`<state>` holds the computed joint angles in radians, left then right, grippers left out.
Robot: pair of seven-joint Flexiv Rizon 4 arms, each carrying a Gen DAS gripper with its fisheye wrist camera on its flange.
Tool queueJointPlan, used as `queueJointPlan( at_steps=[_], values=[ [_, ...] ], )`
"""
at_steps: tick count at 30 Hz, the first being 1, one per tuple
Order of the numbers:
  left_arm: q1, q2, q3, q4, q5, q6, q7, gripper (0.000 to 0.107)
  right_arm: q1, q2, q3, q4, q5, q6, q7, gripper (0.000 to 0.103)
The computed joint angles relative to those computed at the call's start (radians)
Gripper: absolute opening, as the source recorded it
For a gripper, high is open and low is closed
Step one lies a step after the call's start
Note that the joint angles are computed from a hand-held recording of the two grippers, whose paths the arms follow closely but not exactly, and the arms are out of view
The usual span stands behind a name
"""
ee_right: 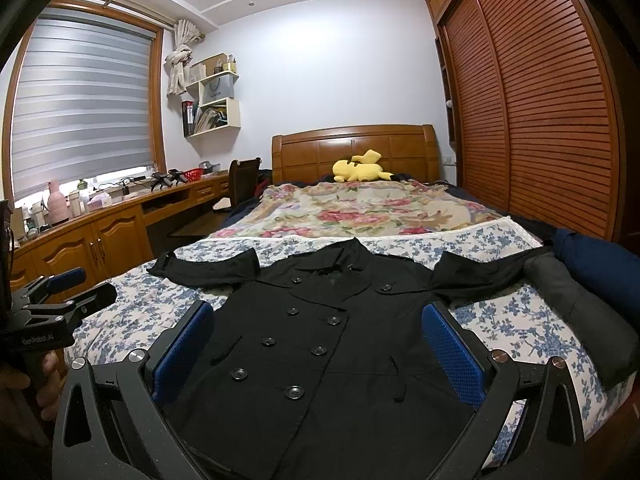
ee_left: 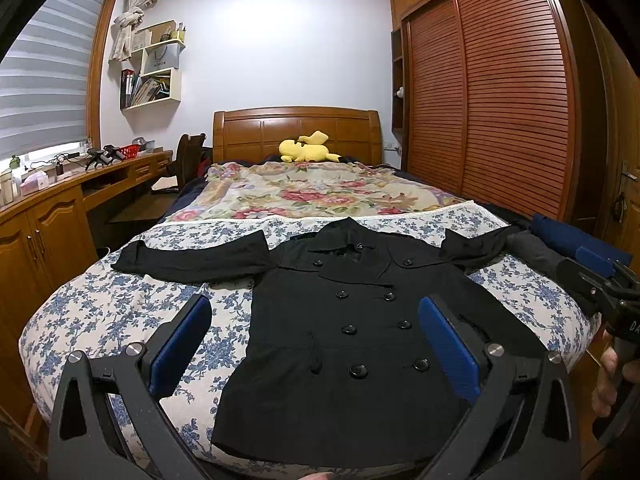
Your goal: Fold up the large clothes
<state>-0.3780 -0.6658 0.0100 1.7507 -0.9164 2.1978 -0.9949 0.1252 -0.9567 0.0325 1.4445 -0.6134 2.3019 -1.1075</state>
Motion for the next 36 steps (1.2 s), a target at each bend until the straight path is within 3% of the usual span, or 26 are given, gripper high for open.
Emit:
queueJointPlan(
  at_steps=[36],
  values=[
    [-0.001,0.001,0.002,0.001,0.003,0.0,-0.004,0.103,0.003,-0.003,-0.002,0.0,0.007,0.01,-0.01,0.103]
  ],
)
